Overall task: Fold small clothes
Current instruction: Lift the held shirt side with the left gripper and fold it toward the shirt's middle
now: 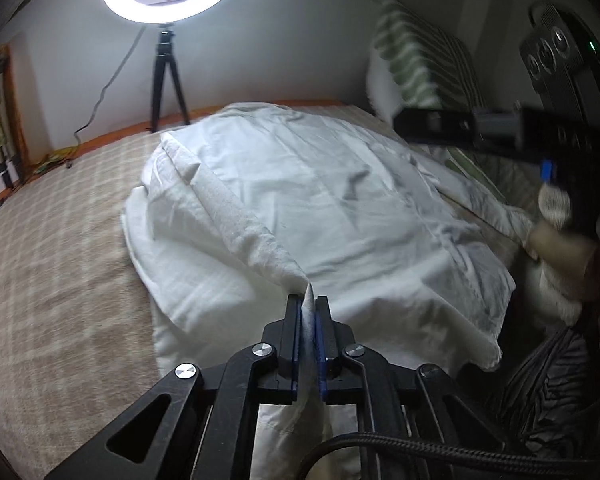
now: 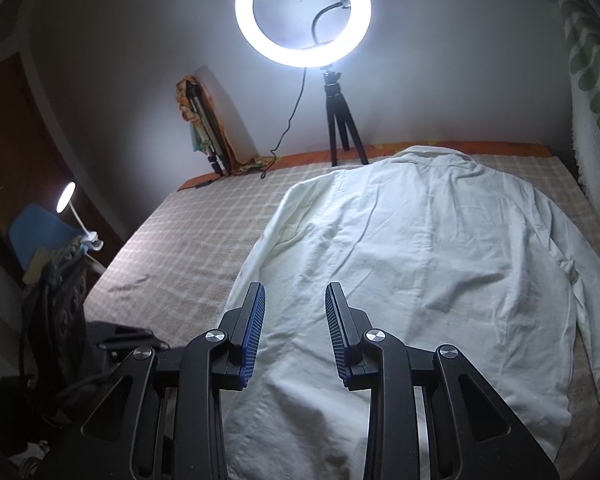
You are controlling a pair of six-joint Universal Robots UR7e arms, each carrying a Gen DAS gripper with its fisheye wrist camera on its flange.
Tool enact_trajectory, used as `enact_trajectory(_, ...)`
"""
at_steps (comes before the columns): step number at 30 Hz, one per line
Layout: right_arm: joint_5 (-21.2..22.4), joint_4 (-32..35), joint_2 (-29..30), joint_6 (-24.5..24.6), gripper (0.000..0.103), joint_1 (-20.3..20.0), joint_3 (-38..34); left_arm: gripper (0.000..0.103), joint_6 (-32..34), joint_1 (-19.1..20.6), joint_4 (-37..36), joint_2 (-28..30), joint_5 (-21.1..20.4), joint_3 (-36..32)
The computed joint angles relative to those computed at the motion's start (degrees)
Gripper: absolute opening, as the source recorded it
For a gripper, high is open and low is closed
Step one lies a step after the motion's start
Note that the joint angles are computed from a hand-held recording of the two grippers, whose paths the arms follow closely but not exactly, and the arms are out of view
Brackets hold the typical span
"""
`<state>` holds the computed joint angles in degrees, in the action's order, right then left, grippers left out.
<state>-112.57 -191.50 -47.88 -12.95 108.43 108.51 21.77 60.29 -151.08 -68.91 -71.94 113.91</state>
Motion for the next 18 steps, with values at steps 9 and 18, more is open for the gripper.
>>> enact_trajectory(9,-0.7,2.2,-1.0,-0.7,0.03,-0.7,1.5,0.038,1.0,0.5,-0.8,-3.2,1.1,2.7)
enact_trajectory(18,0.4,7.7,-0.4,0.8,0.03,-2.0,3.1,0.033,-6.9,6.5,6.1,-3.5,-0.4,0.4)
